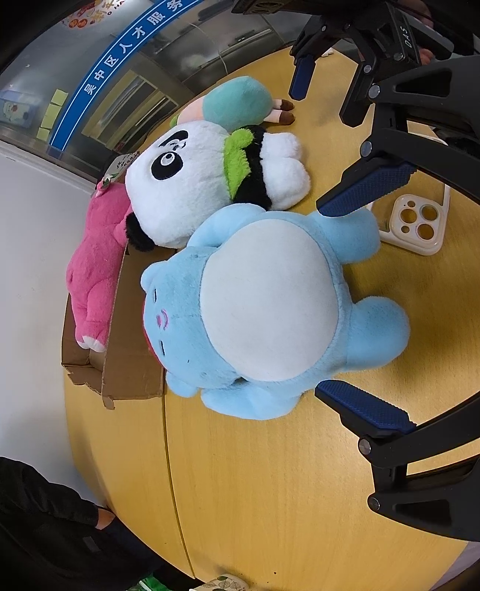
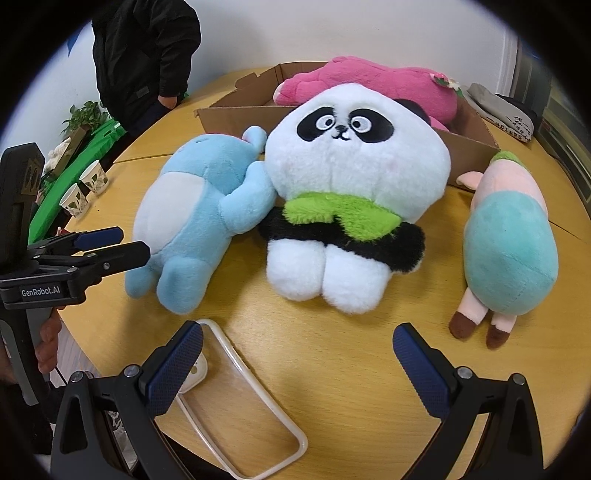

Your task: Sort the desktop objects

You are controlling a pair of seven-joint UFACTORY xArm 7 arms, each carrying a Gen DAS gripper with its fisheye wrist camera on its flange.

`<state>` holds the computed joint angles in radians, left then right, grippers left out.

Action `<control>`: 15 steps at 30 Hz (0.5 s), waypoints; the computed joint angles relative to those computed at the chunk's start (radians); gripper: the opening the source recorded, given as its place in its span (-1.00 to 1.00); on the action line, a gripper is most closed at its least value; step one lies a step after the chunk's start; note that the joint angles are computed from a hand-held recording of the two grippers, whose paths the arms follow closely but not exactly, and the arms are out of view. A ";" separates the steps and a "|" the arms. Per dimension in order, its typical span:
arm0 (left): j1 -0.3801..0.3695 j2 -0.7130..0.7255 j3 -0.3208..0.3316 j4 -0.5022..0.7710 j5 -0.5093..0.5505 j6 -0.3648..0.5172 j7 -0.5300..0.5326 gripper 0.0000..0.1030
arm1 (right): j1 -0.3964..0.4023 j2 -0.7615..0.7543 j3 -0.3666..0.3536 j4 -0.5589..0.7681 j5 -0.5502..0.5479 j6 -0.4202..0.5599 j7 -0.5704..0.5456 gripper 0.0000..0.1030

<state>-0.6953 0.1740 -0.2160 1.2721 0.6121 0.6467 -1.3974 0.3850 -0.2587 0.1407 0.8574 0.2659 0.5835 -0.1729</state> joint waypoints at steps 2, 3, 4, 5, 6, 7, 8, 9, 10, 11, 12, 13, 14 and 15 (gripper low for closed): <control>0.002 0.000 0.001 -0.004 -0.001 -0.010 -0.001 0.80 | 0.002 0.000 0.003 0.003 0.000 -0.004 0.003 0.99; 0.003 -0.001 0.002 -0.006 -0.001 -0.016 -0.001 0.80 | 0.004 0.001 0.005 0.006 0.000 -0.007 0.005 0.99; 0.003 0.000 0.002 -0.007 -0.002 -0.018 -0.002 0.80 | 0.005 0.002 0.006 0.010 0.000 -0.009 0.008 0.99; 0.004 -0.001 0.003 -0.008 -0.002 -0.020 -0.002 0.80 | 0.006 0.004 0.007 0.013 -0.001 -0.012 0.011 0.99; 0.005 -0.002 0.003 -0.010 -0.002 -0.023 -0.002 0.80 | 0.007 0.007 0.008 0.016 -0.001 -0.013 0.013 0.99; 0.006 -0.004 0.003 -0.014 -0.003 -0.028 -0.002 0.80 | 0.008 0.009 0.008 0.019 -0.001 -0.014 0.014 0.99; 0.007 -0.006 0.003 -0.017 -0.004 -0.033 -0.002 0.80 | 0.009 0.011 0.009 0.022 -0.001 -0.015 0.016 0.99; 0.009 -0.009 0.004 -0.021 -0.004 -0.038 -0.003 0.80 | 0.009 0.014 0.009 0.024 -0.003 -0.014 0.017 0.99; 0.010 -0.011 0.004 -0.025 -0.004 -0.043 -0.005 0.80 | 0.010 0.017 0.010 0.026 -0.003 -0.013 0.018 0.99; 0.012 -0.013 0.003 -0.028 -0.005 -0.047 -0.004 0.80 | 0.010 0.019 0.010 0.028 -0.003 -0.011 0.019 0.99; 0.013 -0.015 0.002 -0.030 -0.006 -0.049 -0.002 0.80 | 0.010 0.022 0.010 0.029 -0.004 -0.010 0.021 0.99; 0.015 -0.017 0.002 -0.032 -0.006 -0.052 0.000 0.80 | 0.010 0.024 0.011 0.031 -0.004 -0.009 0.021 0.99; 0.016 -0.018 0.001 -0.034 -0.005 -0.055 0.002 0.80 | 0.010 0.026 0.011 0.033 -0.005 -0.009 0.022 0.99; 0.017 -0.021 0.001 -0.036 -0.006 -0.060 0.003 0.80 | 0.011 0.027 0.011 0.036 -0.005 -0.008 0.022 0.99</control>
